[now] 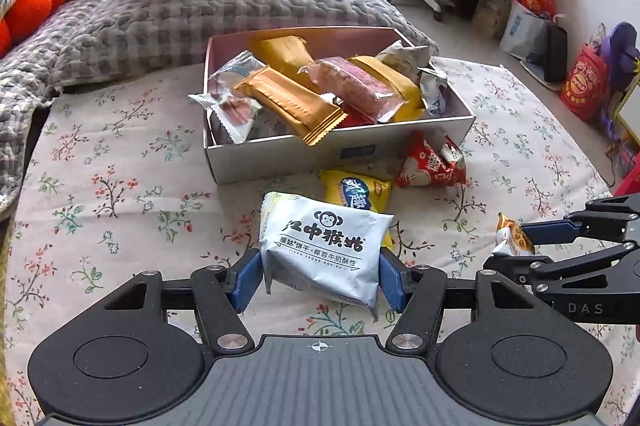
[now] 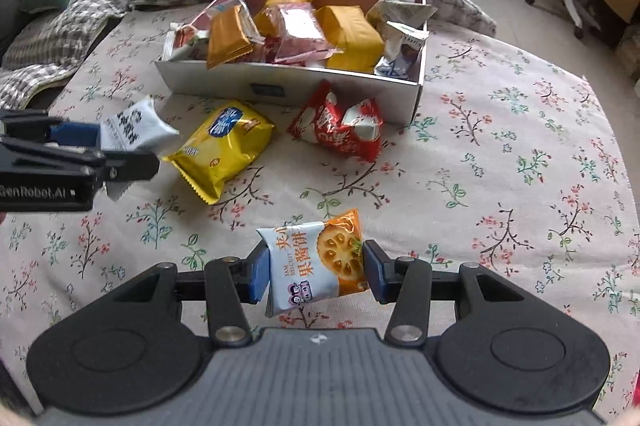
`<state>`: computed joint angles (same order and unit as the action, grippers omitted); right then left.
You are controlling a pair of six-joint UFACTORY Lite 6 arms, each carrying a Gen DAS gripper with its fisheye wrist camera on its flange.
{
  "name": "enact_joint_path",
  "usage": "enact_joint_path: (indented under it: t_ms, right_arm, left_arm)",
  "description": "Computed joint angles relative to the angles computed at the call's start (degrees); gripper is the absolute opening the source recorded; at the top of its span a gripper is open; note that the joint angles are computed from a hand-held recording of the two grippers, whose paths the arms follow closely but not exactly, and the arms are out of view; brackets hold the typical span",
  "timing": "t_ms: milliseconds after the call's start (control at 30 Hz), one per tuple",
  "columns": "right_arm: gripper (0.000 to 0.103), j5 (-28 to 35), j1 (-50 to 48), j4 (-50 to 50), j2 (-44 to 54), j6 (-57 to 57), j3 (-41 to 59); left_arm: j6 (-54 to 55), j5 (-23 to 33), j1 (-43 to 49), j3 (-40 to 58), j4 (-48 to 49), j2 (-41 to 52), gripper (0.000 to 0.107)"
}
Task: Organize snacks
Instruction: 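Grasp white monkey-logo packet with left gripper while right grasps orange-printed biscuit packet, then carry white packet with left gripper while right carries orange packet, release both into box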
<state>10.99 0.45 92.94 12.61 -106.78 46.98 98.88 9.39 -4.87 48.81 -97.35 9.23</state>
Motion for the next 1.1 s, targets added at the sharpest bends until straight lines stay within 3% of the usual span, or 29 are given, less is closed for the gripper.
enact_joint_path:
  t_ms: [267,600,867,1100]
  right_arm:
    - [0.044,0.8,-1.1,2.8,0.2,-0.6,1.1]
    - [0.044,3.8,-2.7,-6.9,2.7,11.9,5.4]
    - [0.044,3.0,-2.5,-15.3,8.8,23.7,15.2]
    - [0.044,6.7,-0.9,-26.4,17.2,37.2,28.5]
  left_arm:
    - [9.2,-1.7,-0.1,0.2,-10.1,-0.5,0.059]
    - [1.0,-0.9,-0.3,3.4,-3.9,0.8,0.060]
    - [-24.3,1.0,1.2,15.4,19.9,9.6,0.060]
    - [-29.8,5.2,3.0,28.4,26.5,21.0,0.061]
